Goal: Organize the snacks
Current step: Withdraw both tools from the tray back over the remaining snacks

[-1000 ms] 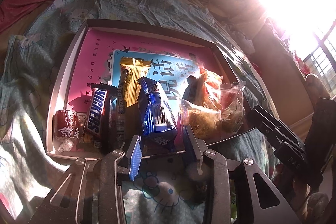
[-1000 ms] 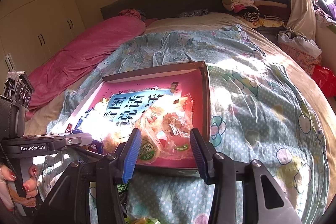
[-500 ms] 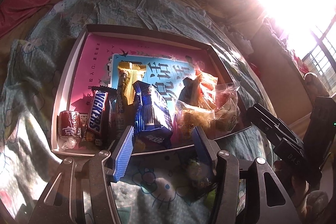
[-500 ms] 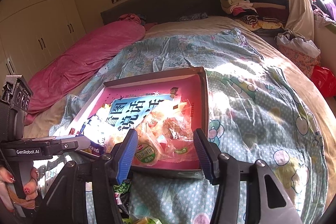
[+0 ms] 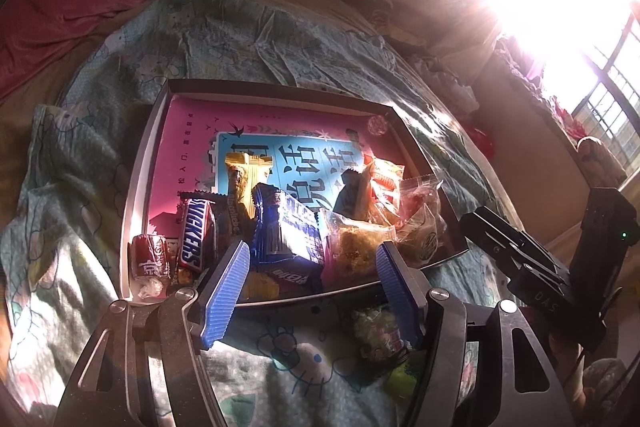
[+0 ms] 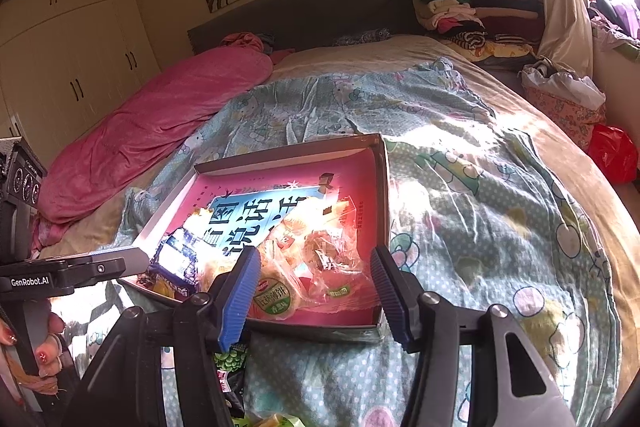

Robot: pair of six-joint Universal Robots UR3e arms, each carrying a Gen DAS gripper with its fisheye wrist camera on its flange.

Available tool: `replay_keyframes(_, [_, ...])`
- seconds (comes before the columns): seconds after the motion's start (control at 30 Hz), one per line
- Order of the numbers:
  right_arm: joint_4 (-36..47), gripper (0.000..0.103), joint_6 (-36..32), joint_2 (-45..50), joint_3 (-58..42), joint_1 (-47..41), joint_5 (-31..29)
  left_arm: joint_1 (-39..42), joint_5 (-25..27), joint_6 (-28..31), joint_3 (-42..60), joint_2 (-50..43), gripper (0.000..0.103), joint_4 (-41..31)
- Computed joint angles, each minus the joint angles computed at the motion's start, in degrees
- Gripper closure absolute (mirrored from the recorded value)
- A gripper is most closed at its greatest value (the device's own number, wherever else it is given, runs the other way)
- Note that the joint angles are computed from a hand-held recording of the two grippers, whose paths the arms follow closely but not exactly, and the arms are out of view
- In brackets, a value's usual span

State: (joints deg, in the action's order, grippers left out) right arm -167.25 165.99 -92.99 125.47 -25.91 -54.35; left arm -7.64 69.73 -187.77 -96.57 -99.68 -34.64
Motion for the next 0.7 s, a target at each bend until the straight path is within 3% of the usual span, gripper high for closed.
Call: replay_keyframes(0.7, [5.25, 0.043, -1.04, -6.67, 3.12, -4.2, 3.46, -1.46, -2.68, 1.56, -1.22, 2.46, 0.032, -3.14])
